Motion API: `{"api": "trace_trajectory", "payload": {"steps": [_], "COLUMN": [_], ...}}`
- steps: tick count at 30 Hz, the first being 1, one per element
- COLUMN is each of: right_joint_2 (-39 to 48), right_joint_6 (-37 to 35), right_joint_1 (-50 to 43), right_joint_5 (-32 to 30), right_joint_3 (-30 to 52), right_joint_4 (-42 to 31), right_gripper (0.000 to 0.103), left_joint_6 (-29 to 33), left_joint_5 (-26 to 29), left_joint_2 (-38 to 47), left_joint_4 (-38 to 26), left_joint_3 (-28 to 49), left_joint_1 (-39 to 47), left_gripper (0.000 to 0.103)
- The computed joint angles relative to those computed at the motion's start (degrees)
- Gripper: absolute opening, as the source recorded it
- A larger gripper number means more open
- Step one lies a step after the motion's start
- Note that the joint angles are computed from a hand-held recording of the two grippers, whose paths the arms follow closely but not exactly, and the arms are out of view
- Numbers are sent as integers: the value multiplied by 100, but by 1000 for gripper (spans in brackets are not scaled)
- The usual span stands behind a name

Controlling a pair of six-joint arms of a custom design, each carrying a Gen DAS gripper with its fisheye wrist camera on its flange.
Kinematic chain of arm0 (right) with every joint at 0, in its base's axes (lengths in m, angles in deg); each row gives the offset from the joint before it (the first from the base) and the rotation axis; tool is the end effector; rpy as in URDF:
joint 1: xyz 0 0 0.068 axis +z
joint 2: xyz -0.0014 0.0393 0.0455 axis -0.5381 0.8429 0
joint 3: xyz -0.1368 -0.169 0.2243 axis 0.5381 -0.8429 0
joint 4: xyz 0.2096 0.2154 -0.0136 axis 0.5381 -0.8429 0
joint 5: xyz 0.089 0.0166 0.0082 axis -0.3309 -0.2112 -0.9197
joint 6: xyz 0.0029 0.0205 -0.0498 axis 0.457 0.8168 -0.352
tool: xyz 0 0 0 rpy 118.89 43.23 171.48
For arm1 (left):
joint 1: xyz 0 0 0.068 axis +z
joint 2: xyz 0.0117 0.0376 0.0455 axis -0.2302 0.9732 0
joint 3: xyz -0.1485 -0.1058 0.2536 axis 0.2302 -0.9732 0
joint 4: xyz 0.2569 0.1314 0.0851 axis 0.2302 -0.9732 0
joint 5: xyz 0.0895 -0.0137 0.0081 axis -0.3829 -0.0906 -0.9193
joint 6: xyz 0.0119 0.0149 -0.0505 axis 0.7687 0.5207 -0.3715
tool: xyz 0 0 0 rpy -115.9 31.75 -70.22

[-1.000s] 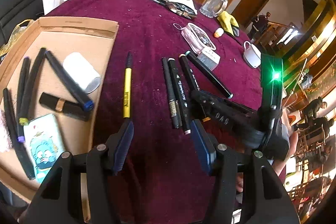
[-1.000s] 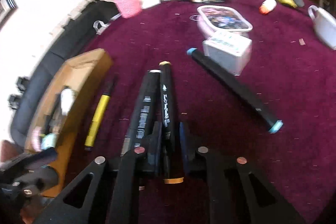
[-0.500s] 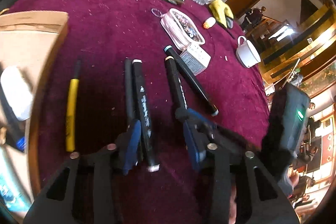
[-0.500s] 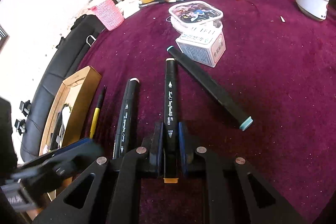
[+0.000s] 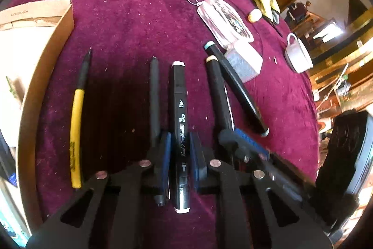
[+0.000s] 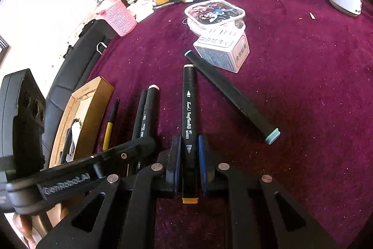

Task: Organize objects
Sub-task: 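Grasp a white-capped black marker with the left gripper while the right grasps an orange-ended marker, then carry both markers into the cardboard tray and open both grippers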

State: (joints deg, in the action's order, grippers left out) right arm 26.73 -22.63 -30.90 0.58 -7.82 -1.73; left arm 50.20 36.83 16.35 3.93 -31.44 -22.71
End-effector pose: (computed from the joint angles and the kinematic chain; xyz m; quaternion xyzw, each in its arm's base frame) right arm 0.2234 0.0218 0.1381 0.0069 0.9422 0.2387 0.2350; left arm 0.2180 -0.0471 0.1545 -0.0026 0.9689 -0.1855 0.1634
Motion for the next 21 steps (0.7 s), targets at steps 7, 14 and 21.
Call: {"api": "trace_trajectory", "payload": {"steps": [7, 14, 21], "right_joint_2": [-112, -283, -676], "right_joint_6": [46, 23, -47], "right_joint_1": [276, 723, 886], "right_joint_5": [395, 1032, 936], "right_joint_3": [-39, -107, -272], "right_joint_4": [72, 150, 234], "right_gripper": [13, 13, 13], "left_joint_6": [219, 169, 590], "left_joint_5": [-520, -521, 272], "left_joint_2": [-1227, -1424, -2547], "left_joint_4": [-430, -277, -1087], "left_joint_3": [-626, -770, -864], "left_joint_1": [-324, -335, 501], "left_gripper": [14, 13, 13]}}
